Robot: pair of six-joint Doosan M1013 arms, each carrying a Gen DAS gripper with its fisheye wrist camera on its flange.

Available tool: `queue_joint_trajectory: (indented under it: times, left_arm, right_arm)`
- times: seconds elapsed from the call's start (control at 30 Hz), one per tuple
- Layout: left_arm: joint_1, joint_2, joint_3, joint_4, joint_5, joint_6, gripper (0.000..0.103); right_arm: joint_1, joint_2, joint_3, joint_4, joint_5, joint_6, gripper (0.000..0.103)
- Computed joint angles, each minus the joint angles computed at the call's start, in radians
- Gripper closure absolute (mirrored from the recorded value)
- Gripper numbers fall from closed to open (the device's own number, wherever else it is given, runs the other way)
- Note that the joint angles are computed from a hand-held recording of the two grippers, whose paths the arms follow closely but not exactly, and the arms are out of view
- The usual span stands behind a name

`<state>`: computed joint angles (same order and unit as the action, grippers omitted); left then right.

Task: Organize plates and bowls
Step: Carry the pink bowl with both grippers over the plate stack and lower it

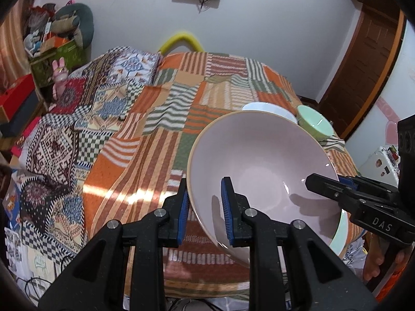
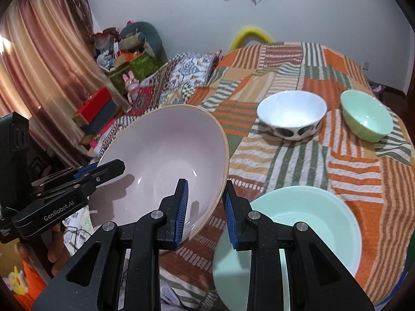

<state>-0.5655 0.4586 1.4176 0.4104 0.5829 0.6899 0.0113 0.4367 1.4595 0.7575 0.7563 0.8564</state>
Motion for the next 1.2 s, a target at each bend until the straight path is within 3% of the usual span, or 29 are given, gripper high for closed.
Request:
queue_joint_trajectory:
  times: [0.67, 1.2]
  left_arm:
    - [0.044, 0.053, 0.011, -0.186, 0.052, 0.097, 0.081]
    - [0.055, 0.073, 0.007, -0.247, 0.065, 0.125, 0.081]
  right_arm:
    - [0.044, 0.083, -0.067, -0.189, 0.110, 0.153, 0.078]
    - [0.051, 0.109, -0.089, -0.212, 0.137, 0.166, 0.076]
